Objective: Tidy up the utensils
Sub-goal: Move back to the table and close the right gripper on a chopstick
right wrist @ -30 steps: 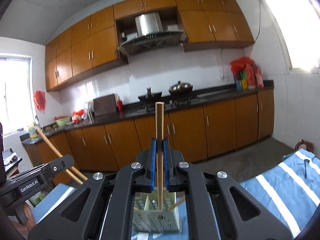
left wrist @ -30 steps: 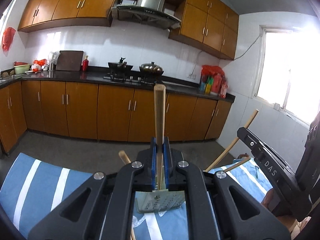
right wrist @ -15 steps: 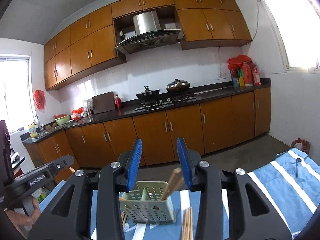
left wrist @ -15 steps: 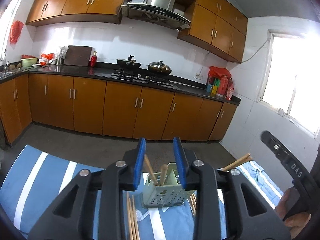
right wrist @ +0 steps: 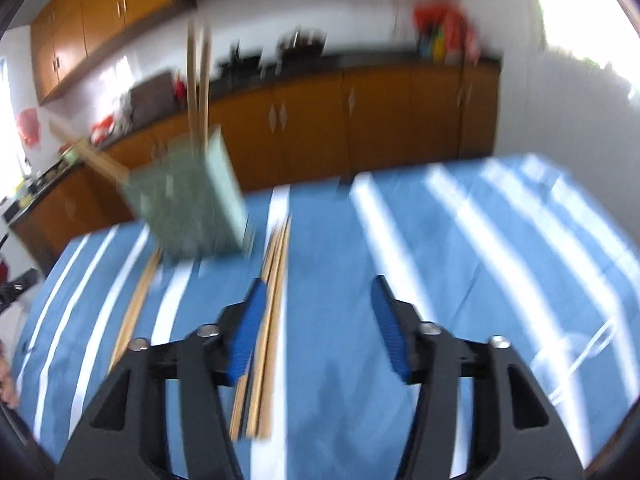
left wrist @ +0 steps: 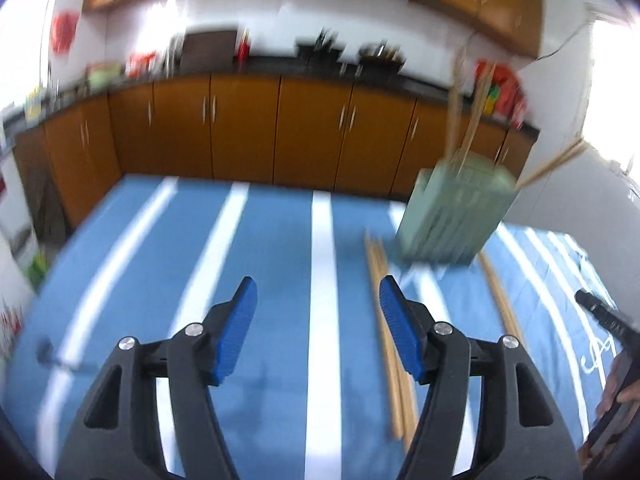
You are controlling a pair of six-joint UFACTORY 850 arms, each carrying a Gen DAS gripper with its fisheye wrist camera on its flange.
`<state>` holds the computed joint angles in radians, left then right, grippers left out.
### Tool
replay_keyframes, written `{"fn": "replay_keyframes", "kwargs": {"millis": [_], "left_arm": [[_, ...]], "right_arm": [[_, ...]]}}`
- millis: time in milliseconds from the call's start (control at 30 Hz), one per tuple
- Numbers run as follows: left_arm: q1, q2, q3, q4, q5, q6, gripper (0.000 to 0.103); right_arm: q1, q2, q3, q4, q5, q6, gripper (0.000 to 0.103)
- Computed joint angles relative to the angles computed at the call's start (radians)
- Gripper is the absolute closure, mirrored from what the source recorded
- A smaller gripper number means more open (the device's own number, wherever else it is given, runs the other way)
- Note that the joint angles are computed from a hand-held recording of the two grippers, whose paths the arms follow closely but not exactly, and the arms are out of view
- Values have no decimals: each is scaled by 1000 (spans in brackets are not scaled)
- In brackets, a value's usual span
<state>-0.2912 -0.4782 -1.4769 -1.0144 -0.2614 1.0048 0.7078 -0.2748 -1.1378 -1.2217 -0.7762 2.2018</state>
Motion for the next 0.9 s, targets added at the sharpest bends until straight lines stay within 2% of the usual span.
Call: {"fn": "replay_keyframes", "kwargs": {"millis": [67,200,300,400,467,633,700,800,900], "left_arm": [[3,-23,1,79,-31,-90,40],[-2,-48,1,142,-65,-149,41],[-8,-48,10,147,-70,-142,45],[-16,-65,-19,172,-105,-167,50],[-20,-74,-31,181,-123,-174,52],[-32,-102,-59,189,-170,-174,61],[-37,-108,-64,194,-180,-173,63],[-42,-116,-73,221,-192,-198,70],[-48,-123,-78,232,-206,-192,75]], "right_arm": [[-23,-36,-6,34,113,-9,76],[-35,-88,-38,57,186,-36,80],[-24,-110,-58,69,173,-62,81],[-30,-128,-74,133,175,-128,89],[-35,-113,-53,110,204,-97,90],[-29,-124,-66,144,187,-169,90],[-22,-137,-84,169,143,-221,95],[-26,-141,-93,216,71,-229,95],[-40,-116,-63,224,66,-182,95]]}}
